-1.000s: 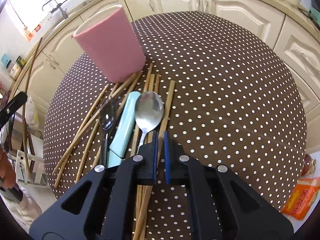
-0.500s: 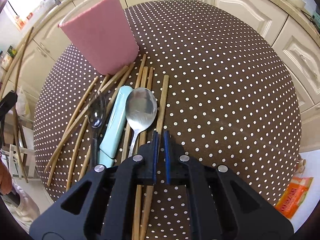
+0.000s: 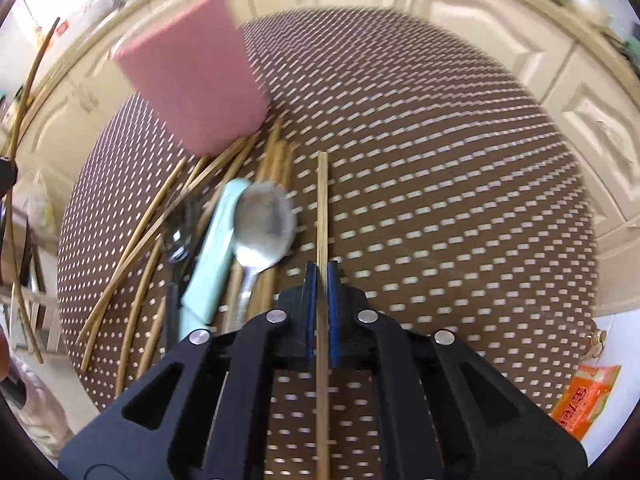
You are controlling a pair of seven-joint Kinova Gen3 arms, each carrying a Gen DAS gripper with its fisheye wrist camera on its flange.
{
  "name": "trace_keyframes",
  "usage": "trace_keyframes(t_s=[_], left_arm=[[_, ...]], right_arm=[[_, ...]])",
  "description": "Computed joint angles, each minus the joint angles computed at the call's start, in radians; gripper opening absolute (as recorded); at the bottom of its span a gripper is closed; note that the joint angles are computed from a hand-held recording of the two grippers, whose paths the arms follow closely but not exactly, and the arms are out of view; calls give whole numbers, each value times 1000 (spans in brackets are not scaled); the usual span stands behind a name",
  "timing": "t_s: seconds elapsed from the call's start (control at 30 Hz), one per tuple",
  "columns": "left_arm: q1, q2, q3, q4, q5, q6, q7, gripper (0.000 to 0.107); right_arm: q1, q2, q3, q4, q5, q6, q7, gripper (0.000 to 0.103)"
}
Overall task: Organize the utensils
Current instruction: 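Lift the held chopsticks upright with both tools toward the pink cup, then lower each chopstick into the pink cup and open both tools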
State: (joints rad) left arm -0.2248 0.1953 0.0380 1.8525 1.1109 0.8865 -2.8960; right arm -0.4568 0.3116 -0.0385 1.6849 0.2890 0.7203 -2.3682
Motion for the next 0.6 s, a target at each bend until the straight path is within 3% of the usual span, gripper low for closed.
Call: trace_keyframes(t_s=[0.07, 0.17, 0.43, 0.5, 0.6], left_arm=[[-10, -7, 5, 16, 60, 8, -53, 5], [-13, -10, 4, 31, 166, 20, -127, 5], [51, -14, 8, 18, 350, -30, -252, 5], [65, -9, 10, 7, 399, -39, -277, 5], [91, 2, 12, -6, 492, -64, -347, 5]], right_arm=[[24, -51, -23, 50, 63, -58, -75, 6], [-24, -121, 15, 107, 185, -146, -197, 6], [-375, -218, 351, 134, 511, -319, -469, 6], [-379, -251, 351, 141, 592, -335, -520, 6], [-272, -273, 243, 124, 707, -343, -596, 6]])
